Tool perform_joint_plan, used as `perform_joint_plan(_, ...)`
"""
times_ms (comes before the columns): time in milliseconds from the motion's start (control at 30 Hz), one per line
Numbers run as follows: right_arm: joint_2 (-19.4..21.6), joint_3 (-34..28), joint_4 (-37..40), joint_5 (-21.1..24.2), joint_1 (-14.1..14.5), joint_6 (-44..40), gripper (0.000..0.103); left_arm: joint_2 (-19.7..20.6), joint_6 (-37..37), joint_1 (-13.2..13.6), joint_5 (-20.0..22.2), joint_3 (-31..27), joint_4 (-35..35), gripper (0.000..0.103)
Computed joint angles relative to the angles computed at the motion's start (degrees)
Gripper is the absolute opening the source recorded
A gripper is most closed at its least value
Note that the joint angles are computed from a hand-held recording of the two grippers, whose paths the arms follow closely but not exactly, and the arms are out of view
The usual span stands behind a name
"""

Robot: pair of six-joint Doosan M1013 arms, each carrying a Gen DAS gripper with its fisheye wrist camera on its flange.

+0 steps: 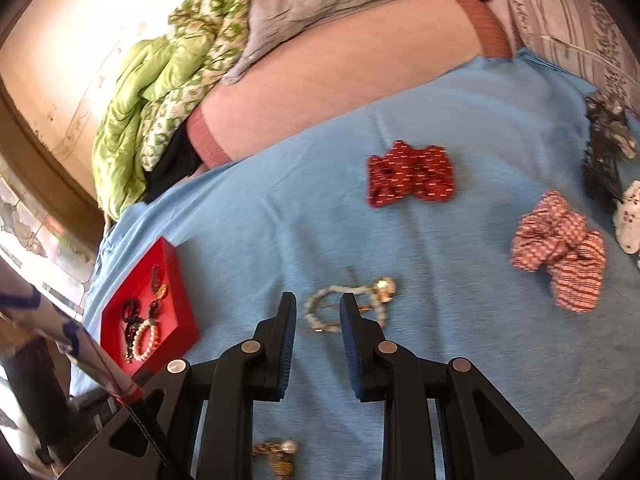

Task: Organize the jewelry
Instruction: 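Grasp the leopard-print bracelet with the left gripper while the right grasps a pearl earring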

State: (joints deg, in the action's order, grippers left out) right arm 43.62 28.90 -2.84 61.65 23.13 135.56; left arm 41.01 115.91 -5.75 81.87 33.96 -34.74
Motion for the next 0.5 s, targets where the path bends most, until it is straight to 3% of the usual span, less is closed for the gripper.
perform_joint_plan(100,-1.16,1.95,0.41,-1.54,-0.52,-0.38,0.025,-0.77,3.94,-1.83,2.67,2.08,0.24,0.025)
perform_joint_plan(233,-2.64,4.66,1.41,-3.29,-1.04,0.05,0.025,-2.21,8.16,-4.35,2.18,5.32,5.27,0.026)
perform_joint_plan(300,-2.63,4.70,2.38,-3.41,-1.13,-0.62,0.025,-3.98,11.37,-5.37,-1.56,8.49,7.63,0.026)
perform_joint_plan(367,-2.74,4.77,2.02,-3.05,-1.07,-1.45,0.025,-5.14,12.18,-6.24,-5.22,10.36,10.85,0.016)
perform_joint_plan(433,-2.35,4.09,2.19,-2.21,-1.05,-1.98,0.025,-4.87,10.79,-6.17,-5.55,9.91,11.78,0.007)
perform_joint_plan(500,-2.11,4.04,5.36,-2.37,-1.40,-2.88,0.025,-4.93,9.22,-6.05,-7.66,9.77,13.57,0.006)
